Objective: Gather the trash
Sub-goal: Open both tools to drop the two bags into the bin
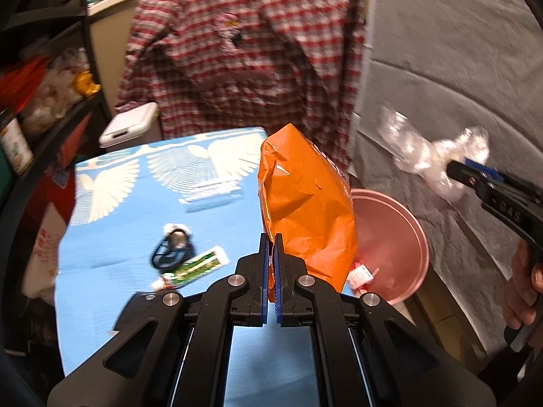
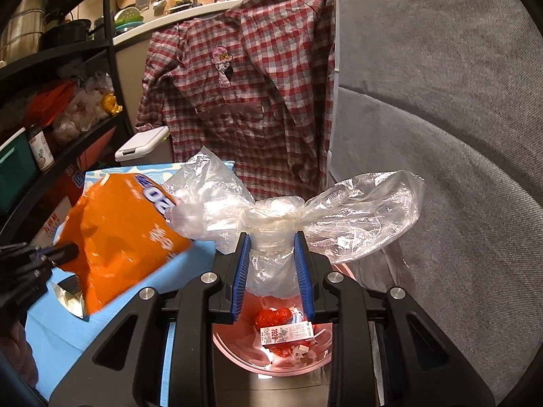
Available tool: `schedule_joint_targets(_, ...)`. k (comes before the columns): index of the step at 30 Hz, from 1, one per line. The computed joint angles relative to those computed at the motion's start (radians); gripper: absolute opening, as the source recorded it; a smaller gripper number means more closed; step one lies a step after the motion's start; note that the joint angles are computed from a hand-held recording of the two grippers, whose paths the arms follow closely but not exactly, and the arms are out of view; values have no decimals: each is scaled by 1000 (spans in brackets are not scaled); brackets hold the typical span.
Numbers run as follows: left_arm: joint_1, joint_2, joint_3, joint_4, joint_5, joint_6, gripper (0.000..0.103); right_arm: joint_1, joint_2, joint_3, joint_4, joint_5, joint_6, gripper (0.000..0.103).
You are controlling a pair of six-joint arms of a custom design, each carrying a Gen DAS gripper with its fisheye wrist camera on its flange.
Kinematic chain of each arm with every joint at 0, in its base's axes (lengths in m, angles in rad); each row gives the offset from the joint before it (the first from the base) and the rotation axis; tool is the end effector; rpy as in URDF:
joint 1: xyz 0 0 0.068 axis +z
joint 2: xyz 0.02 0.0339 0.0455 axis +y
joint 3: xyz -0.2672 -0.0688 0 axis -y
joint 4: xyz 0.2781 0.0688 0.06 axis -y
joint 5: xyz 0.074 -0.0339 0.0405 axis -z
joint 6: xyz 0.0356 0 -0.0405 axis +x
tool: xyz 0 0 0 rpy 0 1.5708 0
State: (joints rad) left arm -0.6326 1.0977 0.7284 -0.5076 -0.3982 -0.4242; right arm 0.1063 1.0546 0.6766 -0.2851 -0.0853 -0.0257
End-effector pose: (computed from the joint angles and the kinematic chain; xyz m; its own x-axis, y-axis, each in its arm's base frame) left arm 0.2078 -0.1352 0.2248 -0.7070 0.0479 -0.7055 0.0592 0.9982 0.0084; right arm 0.2532 0.0301 0.2316 -0.6075 -0.0906 -0.7892 -0.1881 0.9816 0.0322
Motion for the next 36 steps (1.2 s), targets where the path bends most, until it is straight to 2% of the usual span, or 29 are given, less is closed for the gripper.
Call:
schedule_joint_targets(11, -38, 234, 77, 98, 74, 12, 3, -16, 78, 24, -7, 12, -11, 31)
schedule_joint_targets(15, -40, 268, 90, 133, 73, 17, 21, -19, 95, 27, -8, 11, -8, 37)
schedule_joint_targets(18, -37, 262, 88, 150, 87, 22, 21, -20, 101, 30, -8, 12, -9, 42)
schedule_joint_targets(28, -8, 170, 47, 141, 81, 38, 21, -6, 71, 18, 2, 0, -1, 42)
schedule_joint_targets(36, 53, -10, -35, 87, 73, 78, 21, 72, -24, -37, 39, 7, 18, 42)
